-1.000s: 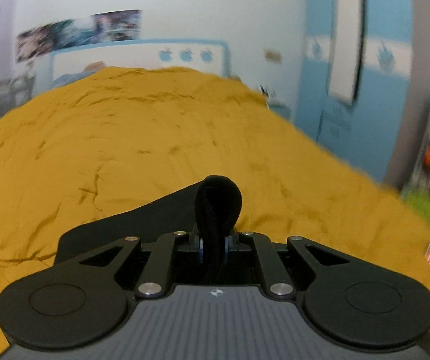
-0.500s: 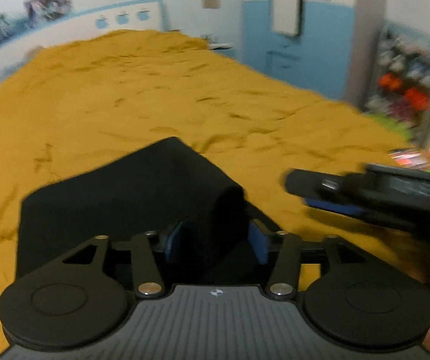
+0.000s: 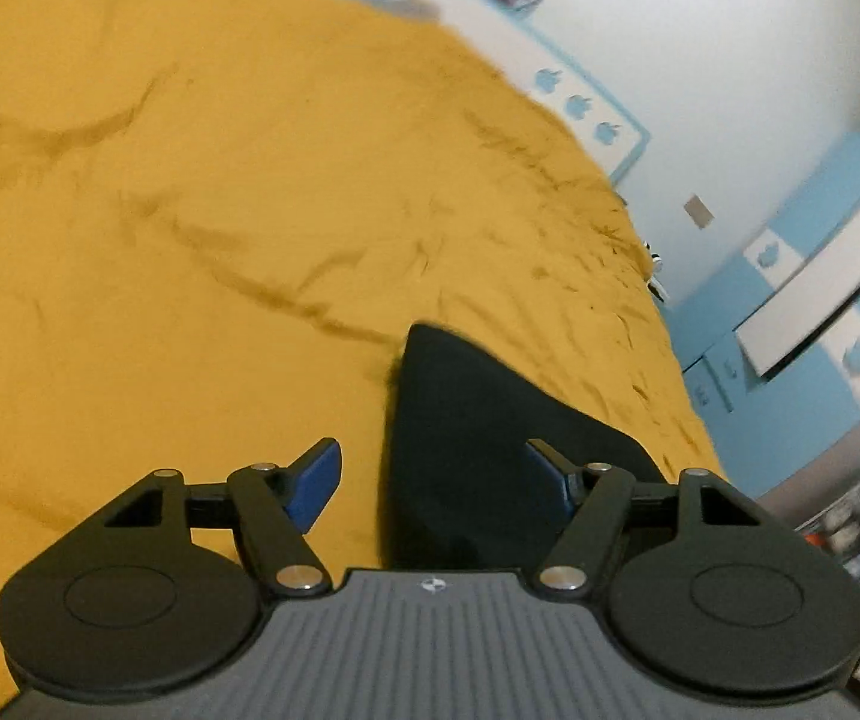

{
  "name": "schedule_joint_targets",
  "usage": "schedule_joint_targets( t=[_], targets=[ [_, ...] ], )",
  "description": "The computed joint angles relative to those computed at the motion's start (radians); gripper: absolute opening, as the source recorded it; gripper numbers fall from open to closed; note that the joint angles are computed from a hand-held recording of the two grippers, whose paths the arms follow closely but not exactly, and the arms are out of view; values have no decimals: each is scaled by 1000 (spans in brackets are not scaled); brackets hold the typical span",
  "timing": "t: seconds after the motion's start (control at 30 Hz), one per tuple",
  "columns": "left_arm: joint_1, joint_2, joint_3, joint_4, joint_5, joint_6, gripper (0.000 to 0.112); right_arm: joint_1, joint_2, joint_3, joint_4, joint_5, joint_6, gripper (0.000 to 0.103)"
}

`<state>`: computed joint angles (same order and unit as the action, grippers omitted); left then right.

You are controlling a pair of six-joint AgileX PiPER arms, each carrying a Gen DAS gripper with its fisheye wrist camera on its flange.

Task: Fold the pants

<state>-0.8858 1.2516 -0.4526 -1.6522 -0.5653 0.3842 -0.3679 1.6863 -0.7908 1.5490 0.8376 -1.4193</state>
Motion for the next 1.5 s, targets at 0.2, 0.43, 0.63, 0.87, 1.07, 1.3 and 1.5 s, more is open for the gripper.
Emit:
schedule_joint_targets(
  t=[0.2, 0.43, 0.63, 0.87, 1.07, 1.3, 1.5],
  targets=[
    [170, 116, 17, 359, 240, -368, 79, 117, -16, -25, -47, -170, 82, 7],
    [129, 154, -8, 494, 236, -414, 78, -24, -31, -25, -76, 0, 100, 6],
    [77, 216, -58, 293, 233, -158, 71, -82, 107, -6, -74, 13, -11, 9],
    [56, 182, -26, 334, 221, -227, 71, -43, -62, 97, 10, -180, -226, 39],
    [34, 190, -22, 346, 198, -255, 69, -19, -145, 177, 173, -141, -536, 30],
    [-1, 184, -40, 173, 173, -45, 67, 9, -69, 165, 154, -197, -548, 26],
    [-27, 167, -54, 37, 147, 110, 67, -40, -114, 201, 85, -144, -582, 26]
  ],
)
